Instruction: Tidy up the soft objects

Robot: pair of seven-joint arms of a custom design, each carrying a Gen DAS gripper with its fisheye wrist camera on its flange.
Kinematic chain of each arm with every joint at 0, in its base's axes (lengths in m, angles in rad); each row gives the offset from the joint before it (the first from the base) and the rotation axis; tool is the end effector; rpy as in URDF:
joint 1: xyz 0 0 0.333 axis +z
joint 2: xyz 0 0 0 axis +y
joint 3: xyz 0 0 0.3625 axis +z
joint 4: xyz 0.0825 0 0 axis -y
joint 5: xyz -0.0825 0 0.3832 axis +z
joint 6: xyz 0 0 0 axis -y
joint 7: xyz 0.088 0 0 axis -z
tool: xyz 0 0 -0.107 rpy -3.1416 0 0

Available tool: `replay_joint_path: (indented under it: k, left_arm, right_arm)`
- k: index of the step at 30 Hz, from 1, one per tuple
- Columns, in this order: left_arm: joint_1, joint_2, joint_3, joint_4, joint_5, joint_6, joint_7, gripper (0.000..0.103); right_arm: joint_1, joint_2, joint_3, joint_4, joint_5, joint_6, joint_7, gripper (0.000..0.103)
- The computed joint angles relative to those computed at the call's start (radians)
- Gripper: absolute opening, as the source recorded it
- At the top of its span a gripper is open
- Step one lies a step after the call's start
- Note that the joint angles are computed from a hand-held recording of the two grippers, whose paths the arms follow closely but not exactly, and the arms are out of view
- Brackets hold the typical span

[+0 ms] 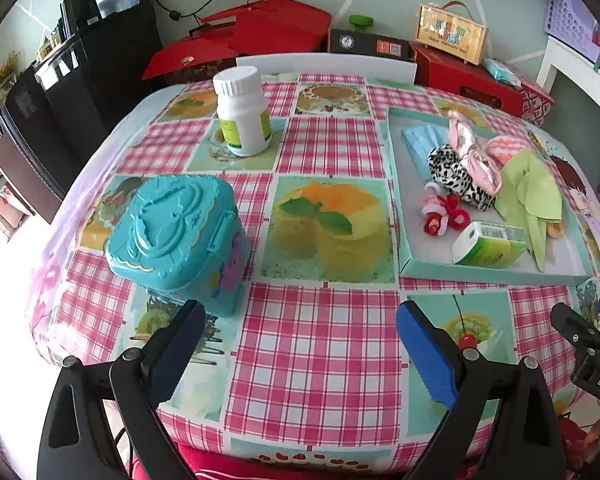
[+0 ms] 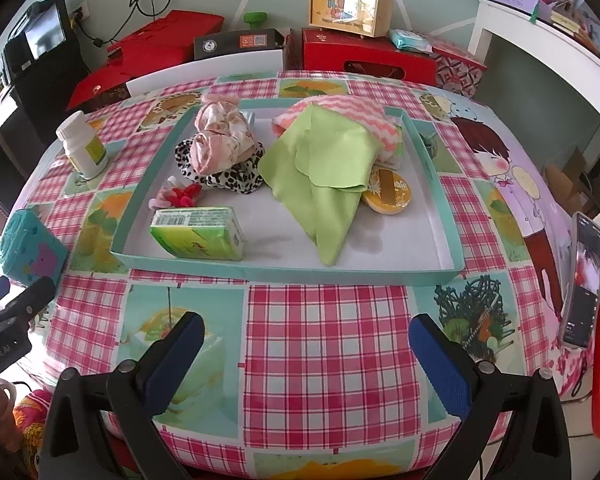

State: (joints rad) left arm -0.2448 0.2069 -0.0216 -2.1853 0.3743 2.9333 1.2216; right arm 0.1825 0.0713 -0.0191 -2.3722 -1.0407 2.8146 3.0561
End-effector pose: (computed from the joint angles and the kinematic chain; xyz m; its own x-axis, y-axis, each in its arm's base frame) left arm 0.5766 -0.1810 0.3972 -0.2382 -0.9688 -0.0692 -0.8164 0.2383 -0.5260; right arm 0.5061 0.1263 0.3648 -0.3684 -0.9296 -0.0130 -0.7685 0.3124 -0.5584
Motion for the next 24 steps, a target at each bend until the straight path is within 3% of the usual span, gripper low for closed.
replay_joint_path:
  k: [24]
  left_arm:
    - [-0.006, 0.004, 0.010, 0.004, 0.027, -0.006, -0.039, 0.096]
  right_arm:
    - [0.006, 0.000, 0.005, 0.006, -0.013, -0.033, 0.004, 0.103]
